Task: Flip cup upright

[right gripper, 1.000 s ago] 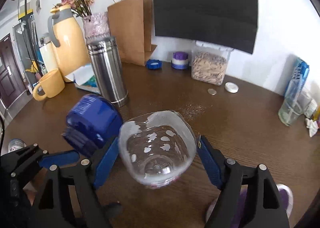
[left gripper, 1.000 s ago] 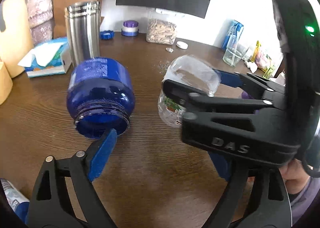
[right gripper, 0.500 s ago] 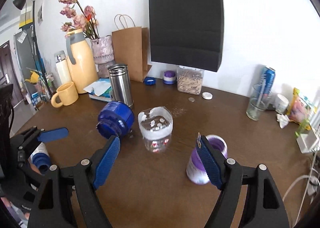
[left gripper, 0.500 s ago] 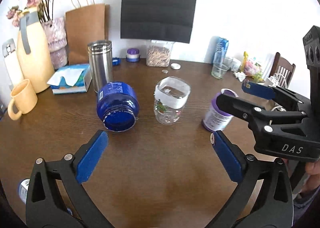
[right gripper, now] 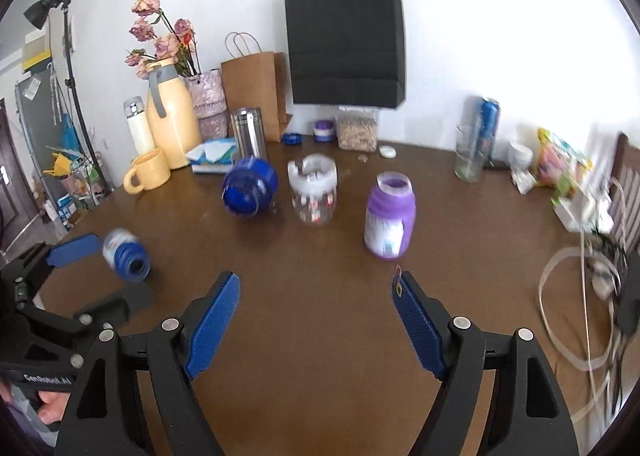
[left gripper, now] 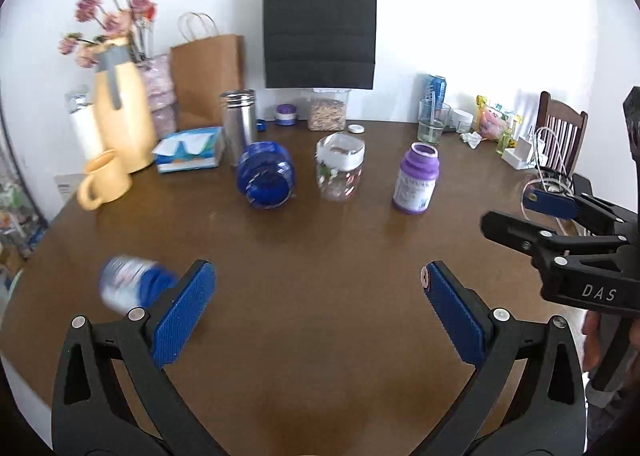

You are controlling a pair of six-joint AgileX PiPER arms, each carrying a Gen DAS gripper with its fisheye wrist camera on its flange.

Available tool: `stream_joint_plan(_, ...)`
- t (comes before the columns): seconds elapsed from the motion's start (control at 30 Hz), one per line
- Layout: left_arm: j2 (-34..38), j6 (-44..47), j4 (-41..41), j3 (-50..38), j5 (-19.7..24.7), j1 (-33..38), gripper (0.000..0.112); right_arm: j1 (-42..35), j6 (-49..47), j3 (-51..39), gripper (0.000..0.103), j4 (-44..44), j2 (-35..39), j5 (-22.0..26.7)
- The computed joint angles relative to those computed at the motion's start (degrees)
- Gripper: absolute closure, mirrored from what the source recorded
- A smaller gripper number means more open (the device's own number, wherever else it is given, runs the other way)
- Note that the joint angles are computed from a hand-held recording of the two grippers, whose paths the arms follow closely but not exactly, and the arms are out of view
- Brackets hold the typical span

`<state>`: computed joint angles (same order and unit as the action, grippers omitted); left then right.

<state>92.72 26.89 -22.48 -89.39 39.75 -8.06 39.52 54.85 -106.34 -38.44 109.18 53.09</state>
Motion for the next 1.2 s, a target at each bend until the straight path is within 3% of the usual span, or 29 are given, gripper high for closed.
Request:
stream_joint_plan(0.1, -7.28, -1.31, 2.02, 9.34, -2.65, 0.80, 0.009, 5.30, 9.47, 8.82, 0.021, -4.99, -4.24, 1.24)
stream_joint_plan(0.3, -19.89, 3.66, -3.98, 22.60, 1.72, 8.91, 0.009, 18.18, 22.53, 16.61, 0.021, -10.13, -7.36, 11.00)
stream_joint_plan(0.43, -28.40, 9.21, -7.45, 31.08, 0.71, 12.66, 0.009, 25.59, 31.56, 20.35, 0.021, -13.26, -8.54, 12.20)
stream_joint_plan(0.57, -28.74, 9.31, -7.11, 31.19, 0.58, 11.98, 0.009, 25.91, 29.99, 17.13, 0.021, -12.78, -5.93, 15.13)
stream_joint_plan(0.67, -29.02, 9.89, -7.19, 31.68, 0.33, 11.92, 0.009, 25.60, 30.90, 18.09, 0.021, -12.87, -6.54, 13.43)
stream_joint_plan(1.2, -30.22, 10.41, -6.70, 32.66, -0.42, 11.10, 0.009, 26.31, 34.17, 19.66, 0.021, -15.25, -8.01, 14.06)
